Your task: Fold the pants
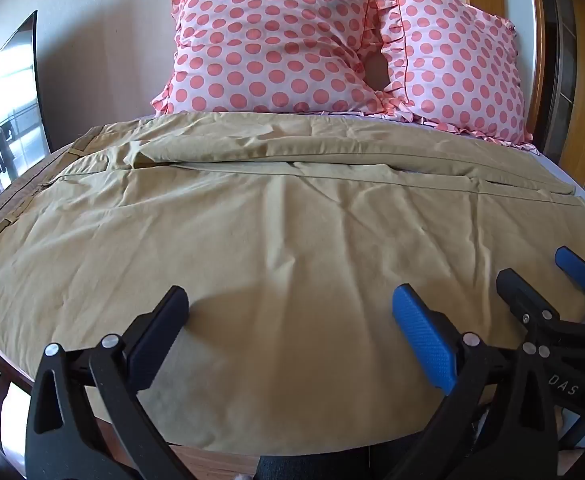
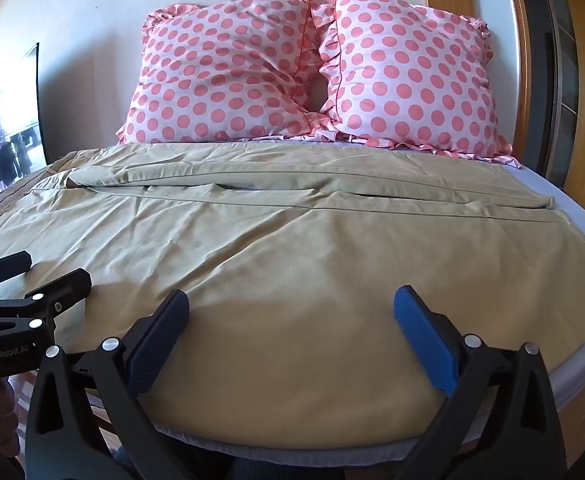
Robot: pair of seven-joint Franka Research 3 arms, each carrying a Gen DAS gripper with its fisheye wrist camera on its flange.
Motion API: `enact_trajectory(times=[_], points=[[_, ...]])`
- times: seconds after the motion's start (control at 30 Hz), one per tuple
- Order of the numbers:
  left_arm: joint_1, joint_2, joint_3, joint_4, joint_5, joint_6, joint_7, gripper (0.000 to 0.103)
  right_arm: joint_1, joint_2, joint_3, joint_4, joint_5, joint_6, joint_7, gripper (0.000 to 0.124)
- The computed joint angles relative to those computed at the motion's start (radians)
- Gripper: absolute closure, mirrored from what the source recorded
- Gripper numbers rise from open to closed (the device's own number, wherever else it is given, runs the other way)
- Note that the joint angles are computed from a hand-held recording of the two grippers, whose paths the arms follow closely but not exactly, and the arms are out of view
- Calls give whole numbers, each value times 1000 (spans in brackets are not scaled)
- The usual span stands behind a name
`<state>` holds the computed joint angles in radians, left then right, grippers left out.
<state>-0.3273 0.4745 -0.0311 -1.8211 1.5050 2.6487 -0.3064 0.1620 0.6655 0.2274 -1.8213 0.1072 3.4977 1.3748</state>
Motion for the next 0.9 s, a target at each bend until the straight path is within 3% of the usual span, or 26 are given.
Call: enact_trajectory(times=[0.9], points=[[2, 3, 1, 5, 2, 0, 1, 2, 2, 0, -3, -3, -3, 7, 3, 22]])
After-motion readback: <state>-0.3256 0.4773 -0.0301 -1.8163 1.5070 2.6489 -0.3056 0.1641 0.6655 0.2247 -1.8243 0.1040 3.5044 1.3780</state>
